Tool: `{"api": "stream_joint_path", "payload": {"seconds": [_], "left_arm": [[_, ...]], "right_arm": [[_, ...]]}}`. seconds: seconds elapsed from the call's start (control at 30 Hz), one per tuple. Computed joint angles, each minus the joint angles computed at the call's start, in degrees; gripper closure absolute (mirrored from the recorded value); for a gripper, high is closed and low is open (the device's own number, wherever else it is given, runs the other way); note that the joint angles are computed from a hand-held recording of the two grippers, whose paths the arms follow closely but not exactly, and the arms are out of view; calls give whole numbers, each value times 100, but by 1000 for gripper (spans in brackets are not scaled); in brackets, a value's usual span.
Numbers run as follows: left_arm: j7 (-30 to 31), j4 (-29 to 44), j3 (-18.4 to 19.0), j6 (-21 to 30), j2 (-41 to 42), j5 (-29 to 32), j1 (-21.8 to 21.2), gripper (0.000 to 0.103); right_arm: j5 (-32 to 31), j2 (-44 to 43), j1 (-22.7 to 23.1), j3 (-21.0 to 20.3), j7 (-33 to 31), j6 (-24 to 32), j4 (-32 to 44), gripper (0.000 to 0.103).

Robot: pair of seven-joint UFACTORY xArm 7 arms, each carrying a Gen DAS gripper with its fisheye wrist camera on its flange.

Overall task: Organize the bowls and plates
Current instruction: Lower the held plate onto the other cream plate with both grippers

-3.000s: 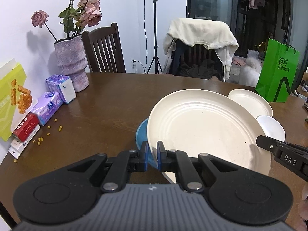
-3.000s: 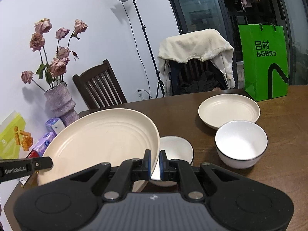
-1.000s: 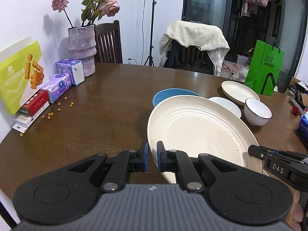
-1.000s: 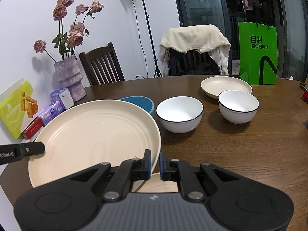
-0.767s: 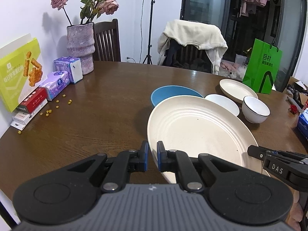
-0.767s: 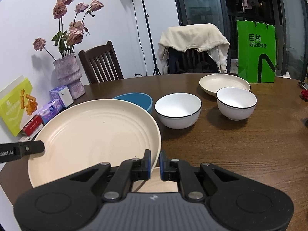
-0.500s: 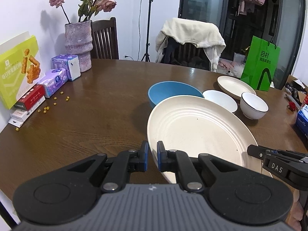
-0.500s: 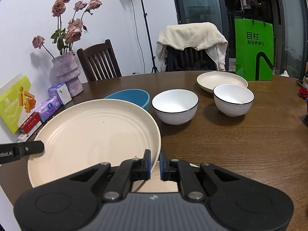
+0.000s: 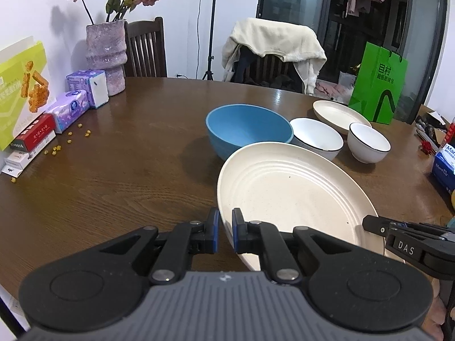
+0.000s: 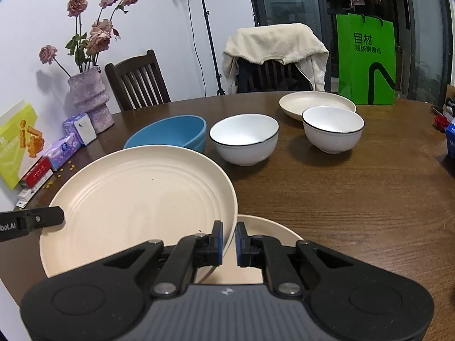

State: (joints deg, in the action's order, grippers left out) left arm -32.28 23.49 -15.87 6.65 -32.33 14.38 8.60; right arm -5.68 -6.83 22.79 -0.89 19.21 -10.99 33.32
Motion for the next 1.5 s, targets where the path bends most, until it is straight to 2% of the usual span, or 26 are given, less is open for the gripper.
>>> {"api": "stream_joint_path", "payload": {"seconds": [0.33,0.5,0.63,0.77,0.97,1.37,1.5], "left_arm": [[-22,-38,-52,-100,169,12,-63,93],[-53,-65,-108,-110,217,19,-89,93],[-60,-91,-108,-128,252,20,-141,93],[-39,-118,-96,-161,288,16,-199,93],[12,-143,-69,-203,366,-13,-299,93],[72,-189,-102,-213,389,-75,-459,93],[83,-194,-114,-201,420,-74,-504,93]], "right_arm": [[-226,42,89,-252,185,-70,-151,94],[-82,29,-349,181,85,-120,-245,94],[-42,9,-462,271,55,-149,-320,94],[177,-37,-745,593,-98,-195,-416,94],[203,-118,-751,531,-146,-282,-603,94],[746,-293,-1248,1096,-544,-319,-865,94],[876,-355,-1310,1166,-626,-327,-933,94]]}}
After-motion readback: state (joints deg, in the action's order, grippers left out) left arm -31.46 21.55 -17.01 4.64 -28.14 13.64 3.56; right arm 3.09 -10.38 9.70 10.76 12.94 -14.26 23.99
